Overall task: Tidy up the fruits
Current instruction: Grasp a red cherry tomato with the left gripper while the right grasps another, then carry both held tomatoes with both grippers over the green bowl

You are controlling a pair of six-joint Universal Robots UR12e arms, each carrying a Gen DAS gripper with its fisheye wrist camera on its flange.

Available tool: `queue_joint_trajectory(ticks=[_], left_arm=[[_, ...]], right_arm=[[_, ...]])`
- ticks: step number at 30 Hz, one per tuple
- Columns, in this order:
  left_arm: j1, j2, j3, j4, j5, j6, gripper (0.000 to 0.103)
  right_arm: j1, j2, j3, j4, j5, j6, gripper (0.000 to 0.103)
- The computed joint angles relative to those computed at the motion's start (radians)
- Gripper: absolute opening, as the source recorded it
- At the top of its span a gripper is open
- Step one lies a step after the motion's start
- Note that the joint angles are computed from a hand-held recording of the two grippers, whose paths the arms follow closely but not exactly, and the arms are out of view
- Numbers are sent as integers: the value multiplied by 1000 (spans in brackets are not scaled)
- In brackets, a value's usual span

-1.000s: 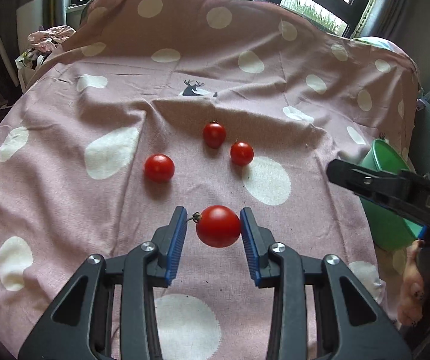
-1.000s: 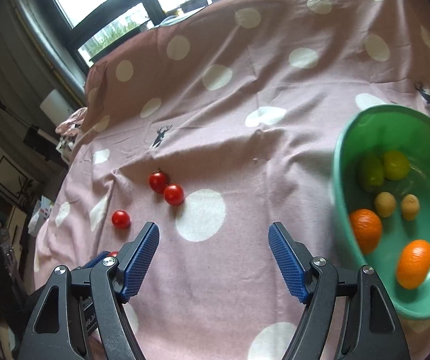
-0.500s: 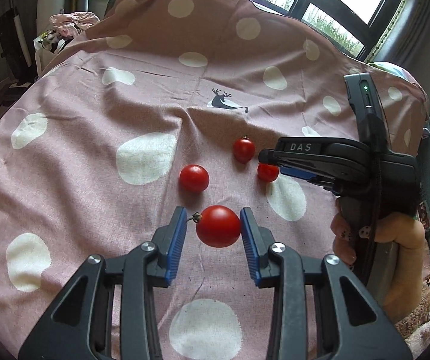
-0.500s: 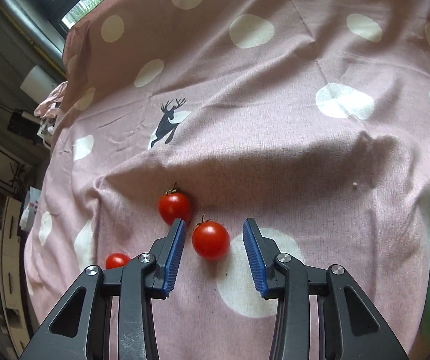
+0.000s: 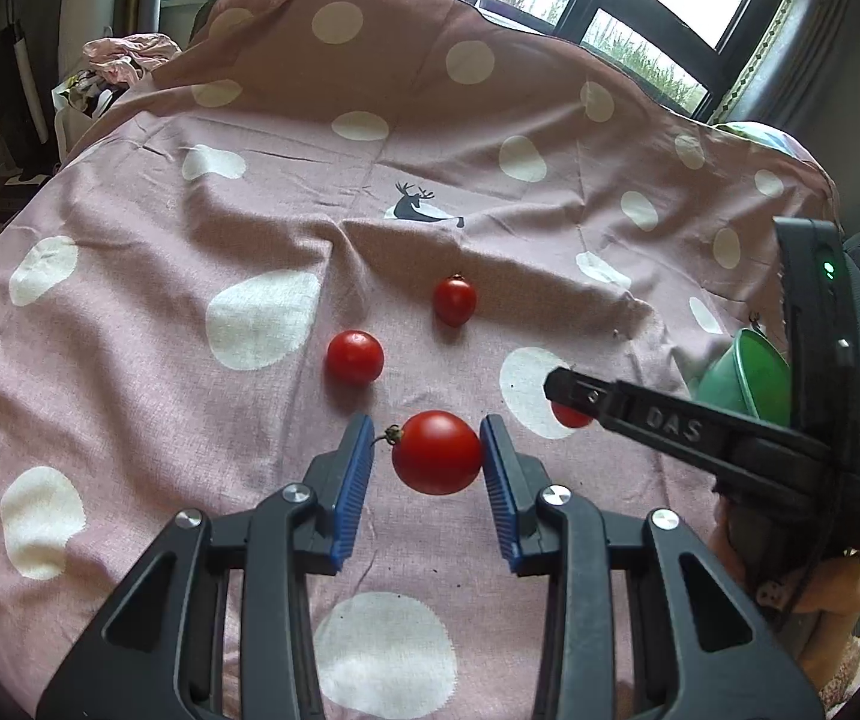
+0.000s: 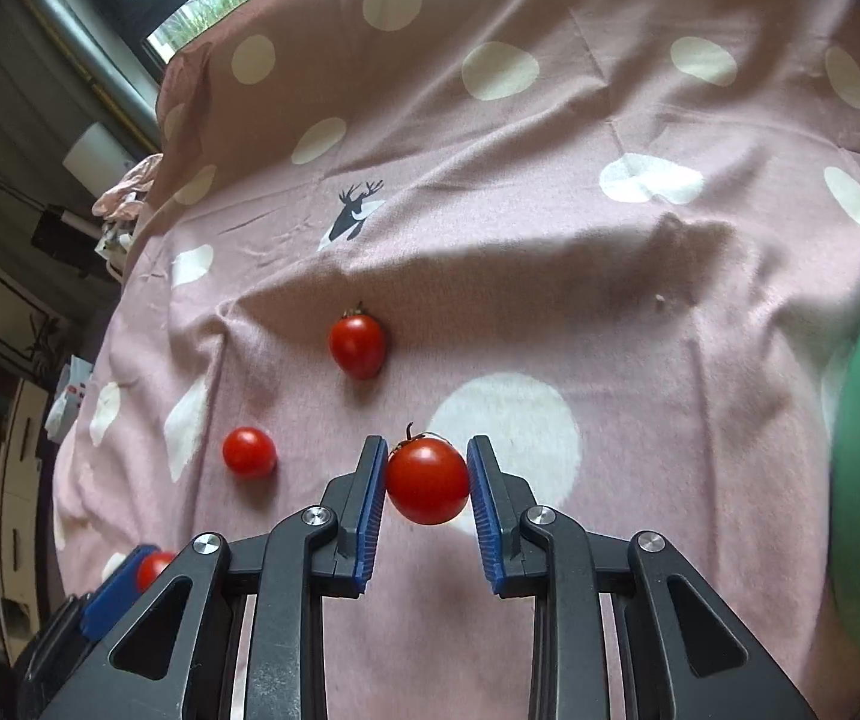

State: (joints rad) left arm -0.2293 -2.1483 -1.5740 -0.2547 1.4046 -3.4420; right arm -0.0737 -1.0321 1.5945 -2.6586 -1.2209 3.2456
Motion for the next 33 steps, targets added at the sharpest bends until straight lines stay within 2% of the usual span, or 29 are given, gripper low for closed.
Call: queue_joint_trajectory(ticks=[6,10,16,20,27,33], left_arm=[[-14,1,-1,3,-5,29,36],[-22,5,-6,15,-4,46,36],[-32,18,-15,56,-42,52,36],[-52,18,-5,80,-31,51,36],[-87,-4,42,105,-69,-2,36],[-130,-33,107,95,-83,9,36]], right_arm=[[-37,-81,119,-30,41,7,29],[-56,-118,179,-80,42,37,29],[-82,-142,211,-167,67,80,29],[-93,-161,233,-238,43,108,29],[-127,-194,274,-361,14,153,29],[-158,-217,306,-438,-35,193,29]])
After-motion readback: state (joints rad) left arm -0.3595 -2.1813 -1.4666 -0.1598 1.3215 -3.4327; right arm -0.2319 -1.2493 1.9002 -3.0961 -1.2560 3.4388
